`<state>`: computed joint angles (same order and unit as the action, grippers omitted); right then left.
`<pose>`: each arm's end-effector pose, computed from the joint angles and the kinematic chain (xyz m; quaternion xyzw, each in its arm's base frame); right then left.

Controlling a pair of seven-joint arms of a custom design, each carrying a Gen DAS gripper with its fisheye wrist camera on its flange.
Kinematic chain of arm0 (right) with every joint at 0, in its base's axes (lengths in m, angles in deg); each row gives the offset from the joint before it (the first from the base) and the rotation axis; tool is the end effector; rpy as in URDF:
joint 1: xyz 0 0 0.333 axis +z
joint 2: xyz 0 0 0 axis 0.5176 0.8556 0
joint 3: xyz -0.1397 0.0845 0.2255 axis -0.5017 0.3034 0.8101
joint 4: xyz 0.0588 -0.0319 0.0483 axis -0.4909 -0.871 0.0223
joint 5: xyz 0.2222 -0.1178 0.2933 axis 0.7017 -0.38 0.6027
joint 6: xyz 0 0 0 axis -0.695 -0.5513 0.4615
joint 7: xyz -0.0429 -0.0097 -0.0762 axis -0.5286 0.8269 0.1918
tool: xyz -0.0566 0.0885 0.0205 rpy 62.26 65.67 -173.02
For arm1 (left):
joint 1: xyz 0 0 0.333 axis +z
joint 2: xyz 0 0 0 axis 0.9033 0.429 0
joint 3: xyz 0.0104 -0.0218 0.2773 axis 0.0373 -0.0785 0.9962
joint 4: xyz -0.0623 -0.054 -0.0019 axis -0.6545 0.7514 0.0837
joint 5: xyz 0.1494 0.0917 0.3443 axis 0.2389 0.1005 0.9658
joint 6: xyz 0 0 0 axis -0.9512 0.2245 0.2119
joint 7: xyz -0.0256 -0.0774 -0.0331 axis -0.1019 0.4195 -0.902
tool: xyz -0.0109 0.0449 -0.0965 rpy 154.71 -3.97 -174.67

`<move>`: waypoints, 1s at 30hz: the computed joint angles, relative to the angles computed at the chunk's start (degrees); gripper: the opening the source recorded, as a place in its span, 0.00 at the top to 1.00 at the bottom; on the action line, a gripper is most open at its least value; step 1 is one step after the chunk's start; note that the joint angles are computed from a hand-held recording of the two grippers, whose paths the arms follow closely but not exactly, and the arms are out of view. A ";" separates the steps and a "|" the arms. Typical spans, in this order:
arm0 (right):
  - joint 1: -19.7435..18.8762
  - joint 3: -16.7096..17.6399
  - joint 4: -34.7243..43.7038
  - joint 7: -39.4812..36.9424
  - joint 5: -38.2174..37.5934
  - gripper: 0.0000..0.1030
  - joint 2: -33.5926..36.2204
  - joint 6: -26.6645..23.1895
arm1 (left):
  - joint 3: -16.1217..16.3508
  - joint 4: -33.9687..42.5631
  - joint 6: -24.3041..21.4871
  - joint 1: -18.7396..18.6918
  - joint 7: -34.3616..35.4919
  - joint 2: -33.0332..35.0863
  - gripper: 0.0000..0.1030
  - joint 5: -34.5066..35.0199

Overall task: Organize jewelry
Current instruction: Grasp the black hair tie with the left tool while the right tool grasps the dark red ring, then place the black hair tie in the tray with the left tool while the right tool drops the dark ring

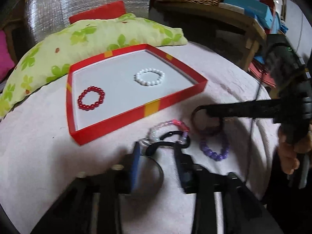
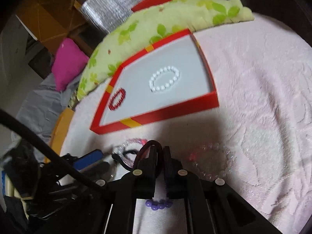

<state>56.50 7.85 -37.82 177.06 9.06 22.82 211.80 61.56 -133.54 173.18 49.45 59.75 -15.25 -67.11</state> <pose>0.4226 0.3255 0.5235 -0.4884 0.7799 -0.0852 0.3821 0.4832 -0.2623 0.5433 -0.3264 0.8789 -0.3352 0.0925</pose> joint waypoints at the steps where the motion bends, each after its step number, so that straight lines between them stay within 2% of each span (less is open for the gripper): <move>1: -0.60 0.24 -0.96 1.67 -1.12 0.93 -0.94 1.20 | 0.05 0.01 0.11 -0.13 0.39 0.07 0.58 -0.44; 6: -2.14 0.42 -4.38 6.99 -2.78 0.93 -3.92 5.73 | -0.96 -0.14 2.08 -0.41 1.59 1.20 0.58 2.60; 12: -1.33 -0.36 -5.29 6.70 -1.08 0.93 -4.39 6.82 | -0.78 1.58 0.00 -0.56 1.52 3.27 0.60 3.40; 15: -1.98 0.14 -5.60 7.66 -1.68 0.93 -4.90 6.70 | -0.32 1.63 -2.51 -0.83 4.21 2.77 0.77 1.32; 16: -2.23 0.24 -5.89 8.10 -1.97 0.93 -5.16 6.88 | 0.02 1.95 -4.76 -0.89 5.42 2.64 0.83 0.08; 19: -2.79 0.57 -6.36 9.40 -2.75 0.93 -5.75 7.01 | 0.50 1.93 -9.02 -0.95 8.52 1.74 0.85 -2.77; 22: -2.91 0.57 -6.64 10.09 -2.98 0.93 -6.01 7.13 | 0.58 2.30 -11.13 -0.77 9.43 1.48 0.85 -4.36; 27: -2.66 0.42 -6.54 10.03 -2.91 0.93 -5.94 6.69 | -0.34 2.17 -8.97 -0.45 6.77 1.86 0.85 -2.01; 30: -2.47 0.33 -6.36 9.73 -2.73 0.93 -5.84 6.26 | -0.36 1.70 -7.69 -0.76 7.82 1.65 0.86 -2.56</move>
